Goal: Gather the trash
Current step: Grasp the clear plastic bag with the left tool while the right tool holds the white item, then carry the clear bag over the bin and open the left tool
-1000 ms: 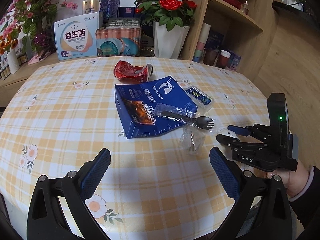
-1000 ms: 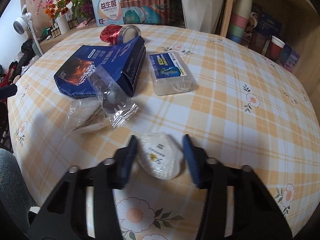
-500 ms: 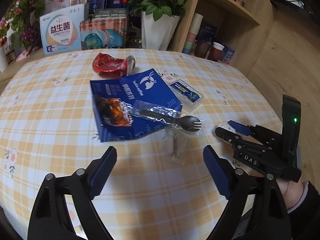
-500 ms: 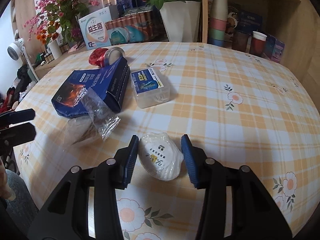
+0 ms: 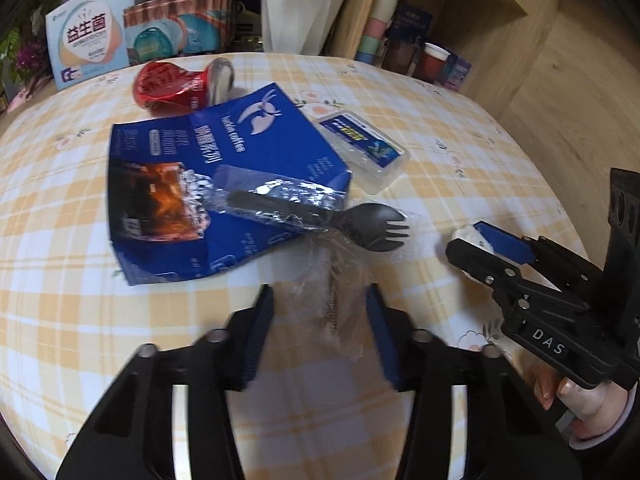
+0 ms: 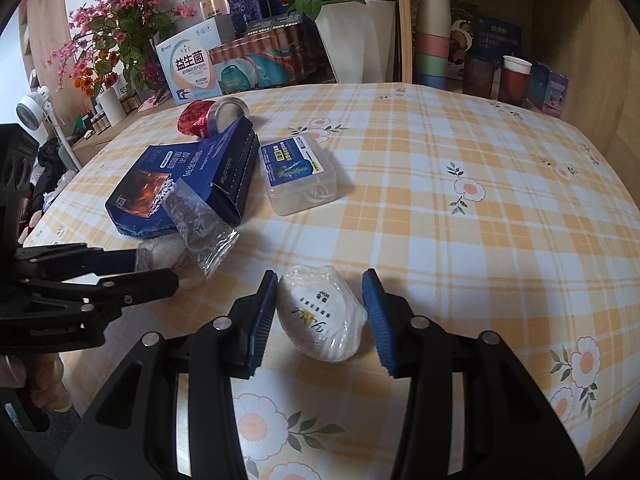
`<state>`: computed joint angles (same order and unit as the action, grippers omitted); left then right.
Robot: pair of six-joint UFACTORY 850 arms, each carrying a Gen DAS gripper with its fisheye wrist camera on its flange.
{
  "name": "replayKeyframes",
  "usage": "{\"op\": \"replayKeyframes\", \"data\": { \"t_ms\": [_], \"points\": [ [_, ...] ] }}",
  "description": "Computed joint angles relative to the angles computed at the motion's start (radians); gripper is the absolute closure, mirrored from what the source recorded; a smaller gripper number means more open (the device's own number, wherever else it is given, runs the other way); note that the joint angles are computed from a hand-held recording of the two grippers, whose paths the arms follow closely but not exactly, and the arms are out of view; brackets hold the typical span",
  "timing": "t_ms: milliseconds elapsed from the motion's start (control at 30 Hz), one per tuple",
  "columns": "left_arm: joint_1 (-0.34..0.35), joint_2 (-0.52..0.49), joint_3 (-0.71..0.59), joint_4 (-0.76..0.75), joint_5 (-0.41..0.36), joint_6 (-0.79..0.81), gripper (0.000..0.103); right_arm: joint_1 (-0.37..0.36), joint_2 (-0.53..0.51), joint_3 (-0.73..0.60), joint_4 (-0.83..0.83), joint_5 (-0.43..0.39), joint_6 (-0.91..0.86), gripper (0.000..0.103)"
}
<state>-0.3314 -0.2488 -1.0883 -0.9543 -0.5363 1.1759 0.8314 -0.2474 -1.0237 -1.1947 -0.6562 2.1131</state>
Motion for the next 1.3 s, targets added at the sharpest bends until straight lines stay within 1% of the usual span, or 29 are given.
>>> {"op": "replayKeyframes", "data": {
  "t_ms": [33,67,133,333,467,600,700,833,933,1067,1300],
  "points": [
    [-0.002,0.005,0.005,0.0,0.005,0.012,0.075,-0.001,0.001,0.001,-0.001,0.002,0.001,0.058],
    [-0.004,0.01,0.009,0.005,0.009,0.019,0.079,-0.001,0.0,0.001,-0.001,0.003,0.001,0.058],
    [0.0,0.022,0.018,-0.002,0.003,0.041,0.083,0.001,-0.001,0.0,-0.002,-0.001,-0.001,0.058],
    [0.04,0.072,0.06,-0.062,-0.032,0.107,0.089,0.016,-0.004,-0.005,-0.023,-0.021,0.004,0.058],
    [0.066,0.127,0.098,-0.097,-0.043,0.153,0.09,0.02,-0.005,-0.011,-0.011,-0.028,-0.013,0.058],
    [0.112,0.181,0.133,-0.135,-0.085,0.158,0.09,0.03,0.0,-0.013,0.007,-0.027,-0.008,0.058],
    [0.142,0.22,0.159,-0.147,-0.102,0.175,0.09,0.052,0.007,-0.012,0.01,-0.039,0.013,0.058],
    [0.182,0.265,0.186,-0.151,-0.144,0.179,0.09,0.089,0.017,-0.019,0.014,-0.065,0.042,0.058],
    [0.209,0.304,0.209,-0.15,-0.173,0.196,0.09,0.121,0.023,-0.033,0.017,-0.091,0.059,0.058],
    [0.253,0.354,0.237,-0.137,-0.231,0.199,0.09,0.163,0.028,-0.061,0.033,-0.138,0.048,0.058],
    [0.339,0.437,0.29,-0.105,-0.332,0.209,0.09,0.248,0.035,-0.122,0.043,-0.245,0.041,0.058]
  ]
}}
